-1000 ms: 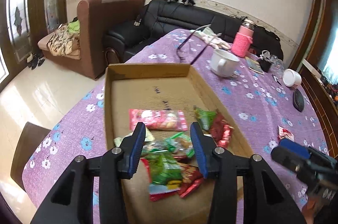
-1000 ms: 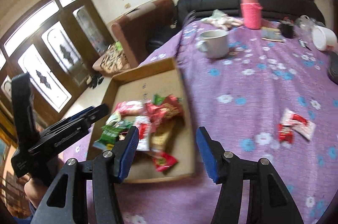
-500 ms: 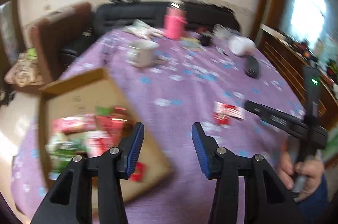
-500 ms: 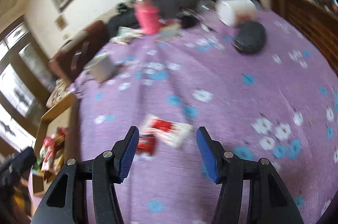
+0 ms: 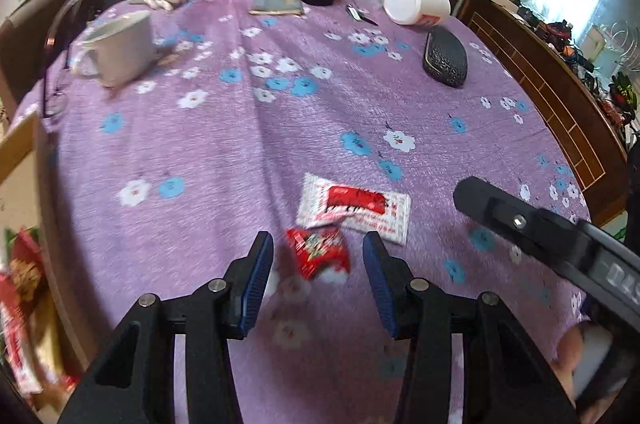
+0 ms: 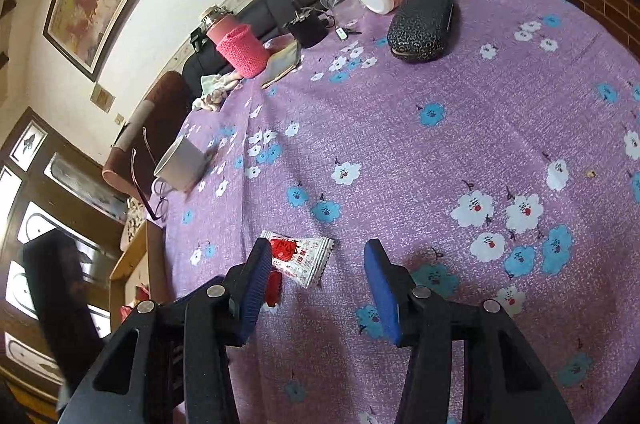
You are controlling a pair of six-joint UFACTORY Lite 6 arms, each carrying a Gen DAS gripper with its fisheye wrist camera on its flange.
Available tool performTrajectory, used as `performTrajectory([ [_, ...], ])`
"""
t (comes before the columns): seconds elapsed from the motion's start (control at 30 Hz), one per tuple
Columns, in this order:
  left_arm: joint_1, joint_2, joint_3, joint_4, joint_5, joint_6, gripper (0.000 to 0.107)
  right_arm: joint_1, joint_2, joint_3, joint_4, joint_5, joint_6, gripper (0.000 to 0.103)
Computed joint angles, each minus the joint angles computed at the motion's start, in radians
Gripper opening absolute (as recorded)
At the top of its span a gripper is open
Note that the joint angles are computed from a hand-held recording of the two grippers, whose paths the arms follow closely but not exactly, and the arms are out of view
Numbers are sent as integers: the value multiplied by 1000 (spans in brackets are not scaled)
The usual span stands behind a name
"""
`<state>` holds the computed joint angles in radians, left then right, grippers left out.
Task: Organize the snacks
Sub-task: 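Return both grippers to the table toward the remaining red packets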
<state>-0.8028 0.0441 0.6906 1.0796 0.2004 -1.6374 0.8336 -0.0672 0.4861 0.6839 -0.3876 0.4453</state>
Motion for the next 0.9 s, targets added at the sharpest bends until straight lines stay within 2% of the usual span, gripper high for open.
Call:
performTrajectory([
  [0.13, -16, 87, 32, 153, 6, -132, 34, -1, 5, 3, -44, 2, 35, 52],
  [0.23, -53, 92, 11, 352, 56, -316, 28, 10, 16, 17, 12, 1, -30, 52],
  [0.33, -60, 65, -27, 466, 63, -430, 17, 17, 31, 28, 40, -11, -72, 52],
  [0.4, -44, 20, -58, 494, 42, -450, 17, 23, 48, 40, 74, -22, -120, 52],
  [0.53, -49, -88, -119, 536, 100, -481, 17, 22, 110, 75, 33, -31, -112, 52],
  [0.73, 46, -198, -179, 646, 75, -583, 17, 16, 167, 112, -20, -30, -94, 52],
  [0.9, 106, -288, -220, 602, 84, -527, 17, -10, 291, 313, 237, 92, -417, 52],
])
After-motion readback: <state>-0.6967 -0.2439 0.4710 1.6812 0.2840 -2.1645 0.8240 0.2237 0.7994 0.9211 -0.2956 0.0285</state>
